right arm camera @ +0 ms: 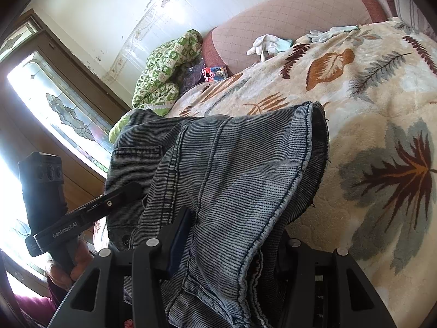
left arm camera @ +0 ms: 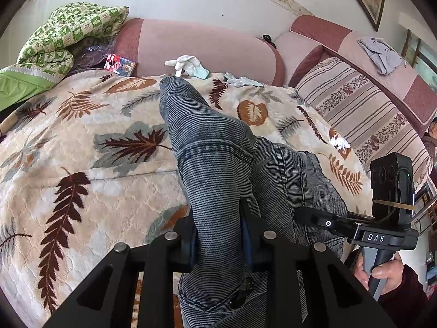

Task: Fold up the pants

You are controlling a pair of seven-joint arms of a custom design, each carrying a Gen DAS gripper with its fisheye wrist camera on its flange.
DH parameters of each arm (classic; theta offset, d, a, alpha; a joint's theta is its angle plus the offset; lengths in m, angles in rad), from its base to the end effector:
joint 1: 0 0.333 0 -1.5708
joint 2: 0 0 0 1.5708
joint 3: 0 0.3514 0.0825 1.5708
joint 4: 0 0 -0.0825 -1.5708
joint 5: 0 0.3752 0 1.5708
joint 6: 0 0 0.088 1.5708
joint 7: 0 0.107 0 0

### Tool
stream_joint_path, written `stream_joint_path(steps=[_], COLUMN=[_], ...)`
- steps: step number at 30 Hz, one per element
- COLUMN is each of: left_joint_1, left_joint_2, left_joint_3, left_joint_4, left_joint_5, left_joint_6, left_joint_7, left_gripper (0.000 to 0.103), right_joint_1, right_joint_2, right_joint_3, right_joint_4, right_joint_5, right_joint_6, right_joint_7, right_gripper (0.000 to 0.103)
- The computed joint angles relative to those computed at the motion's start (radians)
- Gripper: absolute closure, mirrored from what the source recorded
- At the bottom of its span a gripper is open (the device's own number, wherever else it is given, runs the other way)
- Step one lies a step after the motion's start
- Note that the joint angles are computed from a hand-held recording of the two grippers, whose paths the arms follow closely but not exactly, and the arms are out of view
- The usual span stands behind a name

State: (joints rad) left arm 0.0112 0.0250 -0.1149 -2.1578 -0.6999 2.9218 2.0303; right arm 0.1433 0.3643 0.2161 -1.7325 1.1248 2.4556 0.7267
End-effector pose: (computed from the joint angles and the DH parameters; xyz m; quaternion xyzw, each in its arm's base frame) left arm 0.5755 -0.0189 0.5023 -0.6728 0.6291 -0.3510 0.1688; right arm 0.6497 0.2241 0.4504 -0.7346 0.4979 0.1030 0.4492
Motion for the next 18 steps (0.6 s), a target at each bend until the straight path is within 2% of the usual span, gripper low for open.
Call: stream_joint_path(steps=[3, 9, 14, 18], left_joint_1=[0.0, 0.01, 0.029, 0.036], left_joint_2=[-0.001, 0.014, 0.036, 0.086], left_joint_3=[0.003, 0.019, 0.028, 0.044], left_joint_4=[0.004, 0.062, 0.14, 0.22], left_joint_5=[0.033, 0.194, 0.263, 0.366], left_joint_6=[-0.001, -0.018, -0.015, -0.028], left_joint_7=[-0.024, -0.135, -0.169, -0.242], left_gripper=[0.076, 0.076, 0.076, 0.076], right_joint_1=[0.0, 0.004, -0.004, -0.002], right_joint_2=[0.002, 0.036, 0.113, 0.195], right_joint_3=[0.001, 0.004, 0.027, 0.046], right_joint_4=[0.006, 0.084, 0.237, 0.389], right_joint_5=[0.001, -0.038, -0.058, -0.112], right_joint_6=[-0.001, -0.029, -0.053, -0.064], right_joint_7=[0.001, 0.05, 0.087, 0.144], right_gripper=[0.051, 0.051, 0.051, 0.051])
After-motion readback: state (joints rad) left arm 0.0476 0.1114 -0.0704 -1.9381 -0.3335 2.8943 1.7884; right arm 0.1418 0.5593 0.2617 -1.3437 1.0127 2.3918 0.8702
